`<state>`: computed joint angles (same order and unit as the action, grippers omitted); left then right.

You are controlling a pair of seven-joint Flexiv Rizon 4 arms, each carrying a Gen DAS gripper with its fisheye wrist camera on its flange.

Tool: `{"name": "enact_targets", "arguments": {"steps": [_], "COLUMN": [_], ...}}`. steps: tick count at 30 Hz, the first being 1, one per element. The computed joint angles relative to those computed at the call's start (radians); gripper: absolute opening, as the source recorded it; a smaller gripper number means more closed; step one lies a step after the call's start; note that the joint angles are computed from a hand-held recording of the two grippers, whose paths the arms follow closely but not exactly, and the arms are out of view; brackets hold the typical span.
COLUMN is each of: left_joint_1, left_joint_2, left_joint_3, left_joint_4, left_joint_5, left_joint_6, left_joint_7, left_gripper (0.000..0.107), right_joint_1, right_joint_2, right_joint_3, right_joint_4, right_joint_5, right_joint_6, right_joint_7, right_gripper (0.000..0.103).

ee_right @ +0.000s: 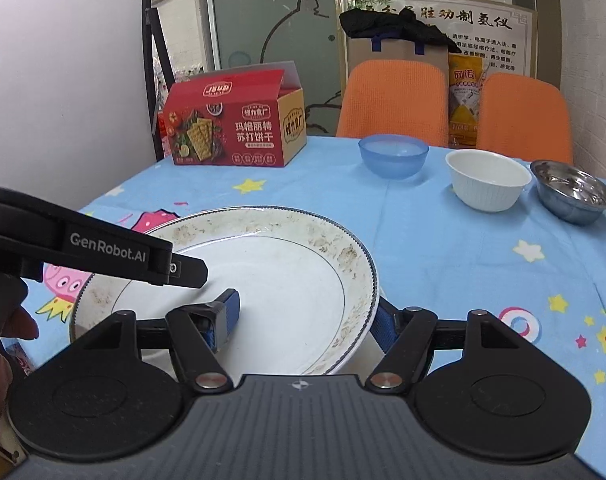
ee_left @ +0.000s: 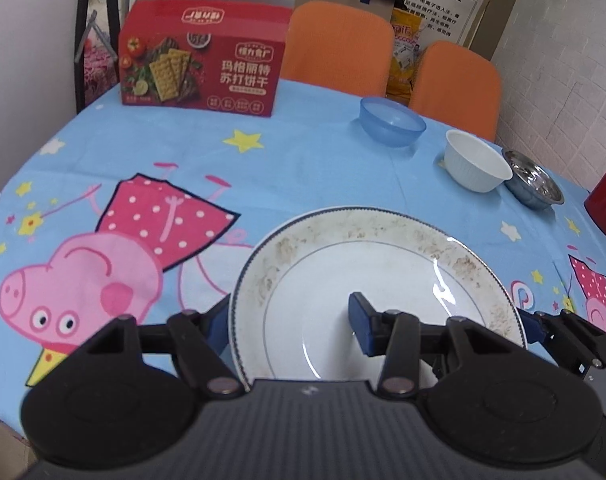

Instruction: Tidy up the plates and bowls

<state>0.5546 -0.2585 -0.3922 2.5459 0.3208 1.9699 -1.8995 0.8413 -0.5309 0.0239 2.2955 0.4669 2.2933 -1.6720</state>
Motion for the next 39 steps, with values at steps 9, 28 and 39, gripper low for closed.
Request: {"name": "enact_targets", "arguments": {"steps": [9, 28, 39], "left_joint_1": [-0.057, -0.291, -0.394], "left_joint_2": [-0.059, 0.038, 0.022], "left_joint_3": [0.057, 0.281, 0.264], "left_joint_4": [-0.019, -0.025, -0.073], "left_joint_5": [-0.007, -0.030, -0.061], "left_joint_6": [0.050, 0.144, 0.090], "left_joint_7": [0.025, 0.024, 0.050], "left_gripper": [0.051, 0.062, 0.072], "right_joint_1": [0.031, 0.010, -0.196], "right_joint_2": [-0.027, 0.006, -0.011], "right_joint_3": [-0.024, -0.005, 0.083], "right_joint_4": [-0.014, 0.039, 0.091], "right_joint_5": [0.030, 0.036, -0.040], "right_joint_6": [-0.009, 0.044, 0.210], "right_joint_7": [-0.031, -0.077, 0.092], "right_gripper": [0.103, 0.103, 0.103]}}
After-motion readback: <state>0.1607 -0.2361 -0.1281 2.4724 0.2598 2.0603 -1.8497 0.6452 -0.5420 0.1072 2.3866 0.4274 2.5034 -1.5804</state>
